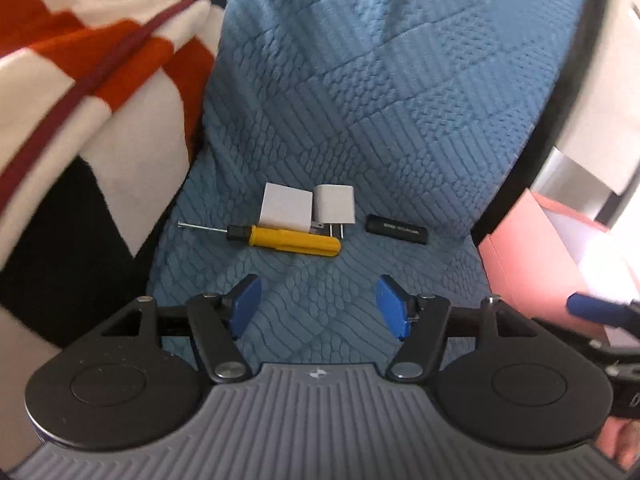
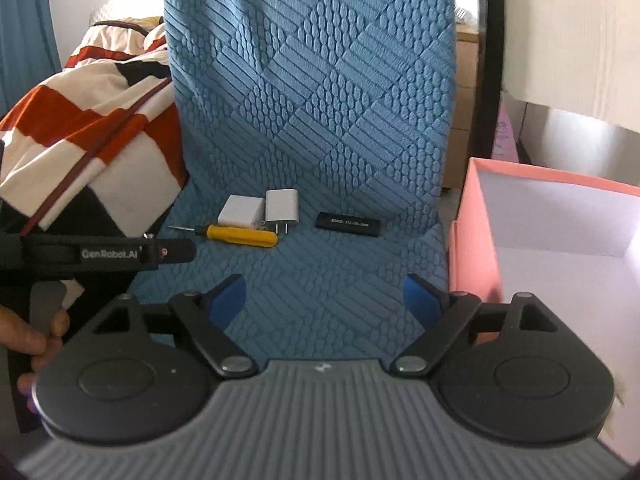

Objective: Organize rigid objects
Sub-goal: 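Move the right tool back toward the chargers and screwdriver on the seat, then grasp the black stick with the right tool while the left tool grasps the large white charger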

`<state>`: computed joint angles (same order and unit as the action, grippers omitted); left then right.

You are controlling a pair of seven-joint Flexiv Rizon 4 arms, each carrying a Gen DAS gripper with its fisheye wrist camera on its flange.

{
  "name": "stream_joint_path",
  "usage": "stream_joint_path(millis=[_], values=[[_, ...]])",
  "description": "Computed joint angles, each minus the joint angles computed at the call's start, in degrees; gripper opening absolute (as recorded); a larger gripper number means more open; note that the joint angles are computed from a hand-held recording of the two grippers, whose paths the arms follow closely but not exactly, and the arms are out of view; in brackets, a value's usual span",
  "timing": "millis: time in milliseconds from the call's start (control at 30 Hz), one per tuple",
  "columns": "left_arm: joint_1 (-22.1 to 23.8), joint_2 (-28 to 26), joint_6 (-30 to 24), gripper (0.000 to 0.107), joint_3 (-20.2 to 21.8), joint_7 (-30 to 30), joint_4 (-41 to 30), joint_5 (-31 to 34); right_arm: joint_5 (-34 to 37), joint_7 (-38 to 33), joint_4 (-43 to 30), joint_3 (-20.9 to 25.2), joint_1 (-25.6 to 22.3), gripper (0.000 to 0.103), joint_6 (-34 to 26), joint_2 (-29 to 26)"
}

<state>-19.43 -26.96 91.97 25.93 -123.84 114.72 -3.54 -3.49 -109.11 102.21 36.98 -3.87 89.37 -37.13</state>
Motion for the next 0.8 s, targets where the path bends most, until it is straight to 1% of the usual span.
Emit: stream_joint_path(millis=[33, 67, 100, 167, 267, 333, 367, 433, 467, 533, 567, 633, 700, 800], values=[[0.78, -0.39, -1.24, 0.069, 0.10, -0.76, -1.15, 1.69, -0.34, -0.17, -1.12, 0.15, 0.16, 0.087, -0.87, -0.85], [0.21, -1.17, -1.86, 0.069, 1.06, 0.78, -1.86, 0.56, -0.68, -0.72, -2.16, 0.32, 0.39, 0.087, -1.54, -1.69], [1.02, -1.53, -2.47, 0.069, 0.75, 1.38, -2.62, 0.95, -1.04, -1.49, -2.97, 0.22, 0.80, 0.087, -1.92, -2.34], [4.45, -1.88, -3.05, 0.069, -2.06, 3.00, -3.59, 0.94, -1.74, -2.77, -4.14, -0.96, 2.36, 0.087, -1.78, -3.30], [10.37, -2.84, -3.32, 0.069, -7.66, 5.29, -4.65, -0.84, -2.07, -3.59, -6.75, -1.86, 4.00, 0.087, -2.79, -5.26], [13.38, -3.55, -3.96, 0.069, -10.71, 6.85, -5.45, -2.27, -1.50, -0.60, -8.71, -5.62, 7.39, 0.087, -5.09, -5.44], [14.32, -4.12, -4.32, 0.069, -11.52, 7.58, -6.15, -2.70, -0.92, 0.30, -10.12, -5.95, 7.89, 0.087, -7.24, -5.88], [14.56, -5.38, -5.54, 0.069, -11.23, 8.43, -7.84, -2.84, 0.35, -0.80, -12.81, -5.03, 7.72, 0.087, -10.35, -7.31], [15.16, -5.90, -6.17, 0.069, -11.68, 8.87, -8.53, -3.16, 0.73, -0.60, -13.65, -6.23, 8.76, 0.087, -10.77, -7.58], [17.42, -6.67, -6.32, 0.069, -13.89, 9.97, -9.15, -4.36, 1.34, -0.59, -15.62, -8.35, 10.73, 0.087, -11.31, -8.37], [18.13, -7.24, -6.34, 0.069, -14.45, 10.24, -9.65, -4.94, 1.54, -1.12, -16.80, -8.84, 11.30, 0.087, -11.69, -8.99], [18.18, -8.36, -6.51, 0.069, -14.06, 10.27, -10.83, -5.42, 1.65, -1.96, -18.92, -10.26, 12.68, 0.087, -11.99, -10.11], [18.92, -9.44, -6.31, 0.069, -14.54, 10.95, -11.85, -5.87, 1.53, -2.89, -21.31, -11.34, 13.78, 0.086, -12.32, -11.52], [21.34, -10.97, -5.56, 0.069, -17.13, 12.53, -13.04, -7.43, 1.57, -3.94, -24.71, -12.19, 14.92, 0.086, -13.96, -13.48]])
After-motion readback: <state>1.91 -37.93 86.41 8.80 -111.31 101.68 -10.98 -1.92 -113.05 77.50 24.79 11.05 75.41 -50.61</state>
